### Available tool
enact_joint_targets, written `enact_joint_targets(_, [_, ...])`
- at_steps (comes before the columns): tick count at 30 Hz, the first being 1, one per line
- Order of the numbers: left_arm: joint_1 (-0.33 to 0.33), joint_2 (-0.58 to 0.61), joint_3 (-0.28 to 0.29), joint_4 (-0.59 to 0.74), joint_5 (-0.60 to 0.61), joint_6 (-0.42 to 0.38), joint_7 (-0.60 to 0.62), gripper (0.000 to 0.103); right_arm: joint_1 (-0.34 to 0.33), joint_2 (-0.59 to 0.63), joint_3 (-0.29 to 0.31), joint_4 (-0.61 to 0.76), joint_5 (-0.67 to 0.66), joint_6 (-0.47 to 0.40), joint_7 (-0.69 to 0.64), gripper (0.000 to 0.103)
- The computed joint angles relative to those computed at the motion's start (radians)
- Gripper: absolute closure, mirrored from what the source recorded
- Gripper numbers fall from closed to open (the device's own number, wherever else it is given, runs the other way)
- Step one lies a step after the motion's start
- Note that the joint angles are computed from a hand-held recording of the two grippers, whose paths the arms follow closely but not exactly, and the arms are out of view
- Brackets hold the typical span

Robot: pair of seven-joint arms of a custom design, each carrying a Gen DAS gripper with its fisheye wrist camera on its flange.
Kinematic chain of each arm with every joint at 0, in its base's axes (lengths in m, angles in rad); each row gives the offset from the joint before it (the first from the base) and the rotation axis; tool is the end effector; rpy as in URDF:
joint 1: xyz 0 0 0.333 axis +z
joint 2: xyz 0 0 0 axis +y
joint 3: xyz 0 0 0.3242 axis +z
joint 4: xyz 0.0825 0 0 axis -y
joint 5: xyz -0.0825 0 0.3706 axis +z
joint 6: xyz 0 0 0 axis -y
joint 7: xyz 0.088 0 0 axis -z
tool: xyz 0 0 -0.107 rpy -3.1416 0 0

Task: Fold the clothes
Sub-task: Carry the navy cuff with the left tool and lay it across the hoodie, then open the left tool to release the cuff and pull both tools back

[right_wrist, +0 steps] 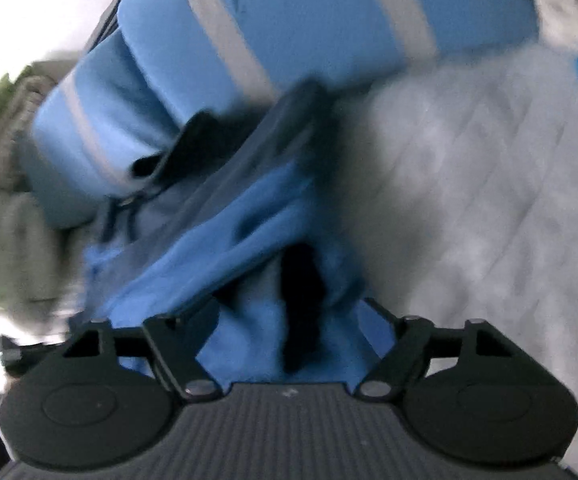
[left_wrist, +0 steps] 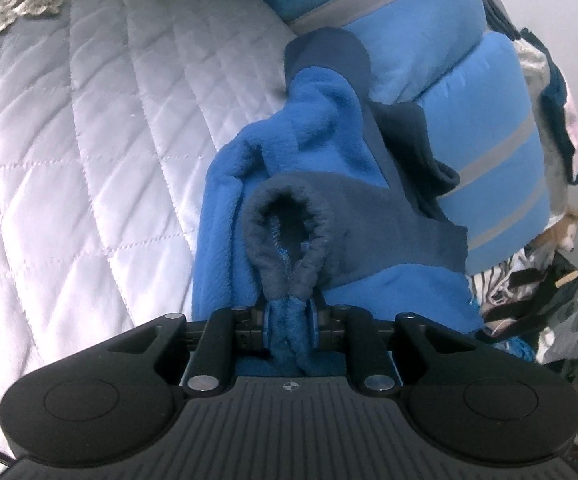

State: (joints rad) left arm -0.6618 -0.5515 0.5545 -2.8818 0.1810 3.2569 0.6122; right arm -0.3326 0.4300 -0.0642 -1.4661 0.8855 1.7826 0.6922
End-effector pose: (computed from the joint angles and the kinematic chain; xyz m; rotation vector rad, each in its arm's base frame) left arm 0.3675 -0.0541 0.4373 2.5716 -1.1633 1.3562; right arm 0.6490 -0.1915 0.4654 -1.8278 1.4384 0.2771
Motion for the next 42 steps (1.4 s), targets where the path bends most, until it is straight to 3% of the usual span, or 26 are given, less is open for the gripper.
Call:
enact_joint_targets(2, [0.009, 0.004, -0.011, -0.002, -0.001, 0.007, -0.006, 0.084, -0.005, 0.025, 0.004, 0.014, -0.01, -0.064, 0.024, 0.03])
enact_joint_targets(4, [0.014, 0.004, -0.015, -0.004, 0.001, 0.009, -0.012, 0.084, 0.004, 0.027, 0.005, -0.007, -0.015, -0.068, 0.046, 0.037])
enact_joint_targets(7, [0.017, 0.003, -0.018, -0.003, 0.006, 0.006, -0.02, 0.084, 0.01, 0.048, 0.007, -0.017, 0.004, -0.067, 0.109, 0.046])
enact_joint_targets(12, [0.022, 0.005, -0.025, 0.0, 0.005, -0.001, -0.025, 0.084, 0.011, 0.058, 0.014, -0.053, 0.057, -0.022, 0.191, 0.05])
enact_joint_targets(13, [0.022, 0.006, -0.025, 0.0, 0.004, 0.001, -0.026, 0.084, 0.012, 0.054, 0.013, -0.062, 0.06, -0.01, 0.201, 0.064])
enact_joint_targets(15, [0.028, 0.011, -0.032, -0.002, 0.005, 0.009, -0.031, 0.084, 0.023, 0.039, 0.005, -0.08, 0.031, 0.013, 0.216, 0.081])
enact_joint_targets(18, [0.05, 0.018, -0.054, -0.006, 0.014, 0.019, -0.045, 0.084, 0.024, 0.004, 0.0, -0.112, 0.013, 0.021, 0.189, 0.091])
enact_joint_targets(22, [0.055, 0.019, -0.053, -0.005, 0.033, 0.017, -0.058, 0.084, 0.036, -0.049, -0.015, -0.17, 0.001, 0.053, 0.183, 0.098])
enact_joint_targets(30, [0.09, 0.022, -0.09, 0.0, 0.045, 0.002, -0.063, 0.083, 0.074, -0.109, -0.027, -0.235, -0.034, 0.122, 0.124, 0.098])
enact_joint_targets(31, [0.093, 0.022, -0.093, 0.0, 0.046, 0.002, -0.061, 0.083, 0.08, -0.114, -0.028, -0.238, -0.045, 0.128, 0.115, 0.094])
enact_joint_targets(32, [0.099, 0.02, -0.099, 0.002, 0.049, -0.004, -0.059, 0.081, 0.088, -0.121, -0.03, -0.238, -0.063, 0.137, 0.116, 0.082])
enact_joint_targets(33, [0.104, 0.015, -0.106, 0.004, 0.052, -0.015, -0.053, 0.078, 0.095, -0.128, -0.033, -0.239, -0.08, 0.144, 0.116, 0.057])
enact_joint_targets(34, [0.124, 0.007, -0.128, 0.01, 0.055, -0.04, -0.047, 0.076, 0.098, -0.135, -0.035, -0.239, -0.095, 0.146, 0.11, 0.044])
enact_joint_targets(35, [0.147, -0.003, -0.155, 0.017, 0.056, -0.068, -0.039, 0.069, 0.097, -0.151, -0.035, -0.246, -0.095, 0.15, 0.081, 0.038])
enact_joint_targets(37, [0.21, -0.025, -0.227, 0.031, 0.057, -0.129, -0.024, 0.052, 0.098, -0.188, -0.037, -0.265, -0.092, 0.167, 0.026, 0.015])
enact_joint_targets(39, [0.298, -0.058, -0.323, 0.045, 0.069, -0.202, -0.019, 0.035, 0.097, -0.234, -0.044, -0.288, -0.079, 0.195, -0.027, 0.013])
enact_joint_targets(42, [0.415, -0.126, -0.453, 0.064, 0.088, -0.306, -0.025, 0.029, 0.095, -0.309, -0.058, -0.329, -0.028, 0.245, -0.118, 0.0])
